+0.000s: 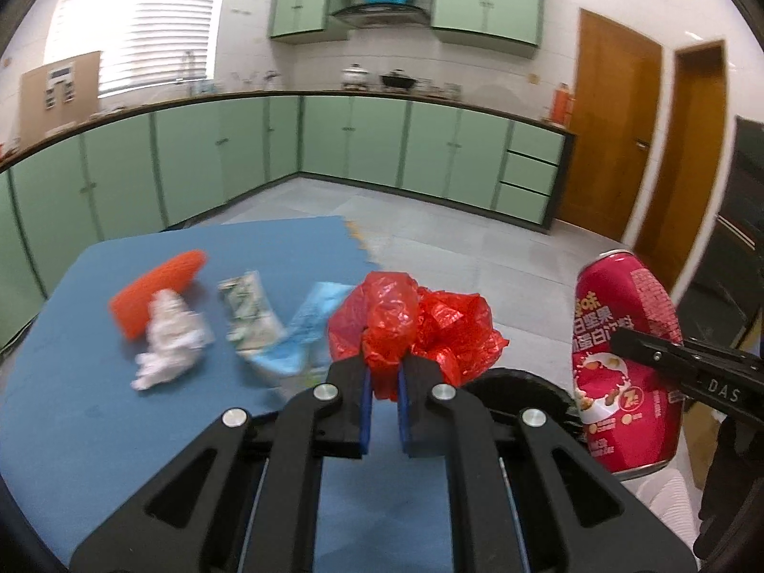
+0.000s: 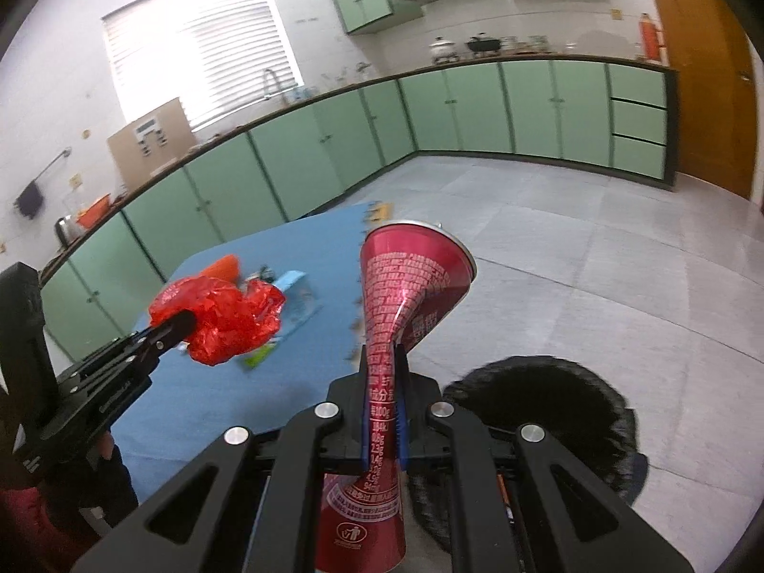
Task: Collect trash
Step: 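Carry the can and red bag over the black bin and open both grippers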
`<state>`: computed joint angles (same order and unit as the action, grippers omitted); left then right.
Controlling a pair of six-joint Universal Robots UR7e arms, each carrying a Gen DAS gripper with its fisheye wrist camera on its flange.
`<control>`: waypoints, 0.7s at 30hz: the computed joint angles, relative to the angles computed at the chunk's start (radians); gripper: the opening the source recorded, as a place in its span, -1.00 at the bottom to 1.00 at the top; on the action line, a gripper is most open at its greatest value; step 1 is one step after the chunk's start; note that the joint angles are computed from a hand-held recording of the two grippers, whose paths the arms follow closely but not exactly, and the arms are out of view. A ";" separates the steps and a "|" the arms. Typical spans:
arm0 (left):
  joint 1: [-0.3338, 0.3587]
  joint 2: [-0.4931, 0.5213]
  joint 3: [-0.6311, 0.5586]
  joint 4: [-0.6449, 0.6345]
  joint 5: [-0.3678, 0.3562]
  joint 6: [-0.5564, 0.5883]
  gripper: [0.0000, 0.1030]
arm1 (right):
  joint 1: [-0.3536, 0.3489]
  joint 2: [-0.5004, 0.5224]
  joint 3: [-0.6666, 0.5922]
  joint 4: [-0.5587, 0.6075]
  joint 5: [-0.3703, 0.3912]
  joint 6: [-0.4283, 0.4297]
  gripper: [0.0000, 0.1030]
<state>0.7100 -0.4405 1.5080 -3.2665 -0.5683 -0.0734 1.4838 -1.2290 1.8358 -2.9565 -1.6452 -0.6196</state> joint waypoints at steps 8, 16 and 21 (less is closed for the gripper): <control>0.010 0.129 -0.186 0.101 -0.119 0.054 -0.87 | -0.070 -0.007 -0.032 -0.014 -0.040 0.022 -0.85; 0.031 0.242 -0.352 0.184 -0.178 0.080 -0.86 | -0.114 0.023 -0.067 -0.036 -0.075 0.028 -0.85; 0.057 0.285 -0.434 0.290 -0.243 0.052 -0.70 | -0.135 0.043 -0.098 -0.028 -0.091 0.033 -0.78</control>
